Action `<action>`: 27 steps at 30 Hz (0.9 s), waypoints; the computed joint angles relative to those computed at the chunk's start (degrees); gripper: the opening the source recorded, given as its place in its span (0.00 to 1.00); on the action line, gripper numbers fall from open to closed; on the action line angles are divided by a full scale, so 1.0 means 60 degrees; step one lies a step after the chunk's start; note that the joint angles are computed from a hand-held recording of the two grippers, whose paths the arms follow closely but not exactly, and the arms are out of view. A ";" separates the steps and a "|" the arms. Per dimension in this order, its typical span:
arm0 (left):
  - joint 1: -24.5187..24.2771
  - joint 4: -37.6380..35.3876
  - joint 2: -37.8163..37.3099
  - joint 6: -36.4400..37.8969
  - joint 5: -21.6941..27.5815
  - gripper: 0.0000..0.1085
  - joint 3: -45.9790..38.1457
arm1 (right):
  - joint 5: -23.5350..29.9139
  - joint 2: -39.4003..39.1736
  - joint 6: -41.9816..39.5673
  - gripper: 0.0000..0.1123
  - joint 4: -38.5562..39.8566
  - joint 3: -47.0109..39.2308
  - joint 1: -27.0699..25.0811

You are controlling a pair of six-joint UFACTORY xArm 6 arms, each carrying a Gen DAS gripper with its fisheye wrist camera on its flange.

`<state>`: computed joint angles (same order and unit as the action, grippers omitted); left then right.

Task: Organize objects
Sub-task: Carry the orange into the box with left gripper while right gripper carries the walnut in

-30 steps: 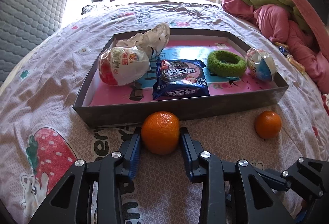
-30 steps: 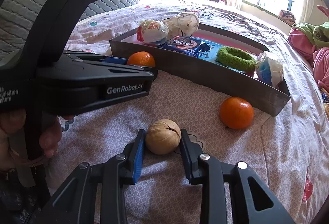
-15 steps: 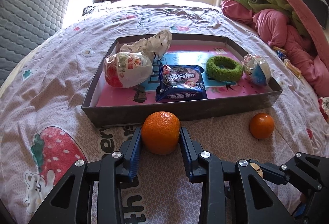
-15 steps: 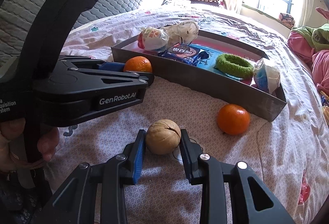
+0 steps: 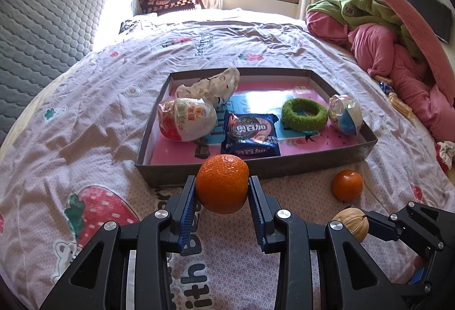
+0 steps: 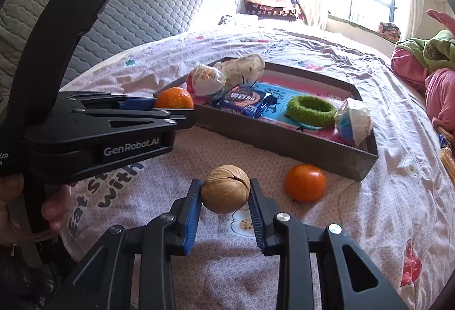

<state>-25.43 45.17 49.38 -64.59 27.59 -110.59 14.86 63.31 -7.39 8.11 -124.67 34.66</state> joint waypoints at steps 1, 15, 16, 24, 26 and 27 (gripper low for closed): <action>-0.0008 0.0064 -0.0046 -0.0062 0.0017 0.33 0.0030 | -0.0049 -0.0043 -0.0032 0.29 0.0053 0.0055 -0.0001; -0.0158 0.0398 -0.0485 -0.0419 0.0115 0.33 0.0236 | -0.1010 -0.0537 0.0721 0.29 -0.0372 0.0743 -0.0170; -0.0174 0.0423 -0.0504 -0.0430 0.0131 0.33 0.0231 | -0.1015 -0.0538 0.0706 0.29 -0.0344 0.0728 -0.0184; -0.0239 0.0767 -0.0657 -0.0698 0.0206 0.33 0.0256 | -0.1446 -0.0746 0.1199 0.29 -0.0588 0.0867 -0.0409; -0.0218 0.0707 -0.0677 -0.0699 0.0150 0.33 0.0277 | -0.1526 -0.0806 0.1567 0.29 -0.0948 0.0912 -0.0489; -0.0211 0.0709 -0.0675 -0.0709 0.0150 0.33 0.0264 | -0.1536 -0.0812 0.1659 0.29 -0.1039 0.0889 -0.0521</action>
<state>-26.69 49.43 45.33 -68.85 28.49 -109.01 5.64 58.44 2.57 1.87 -119.34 31.53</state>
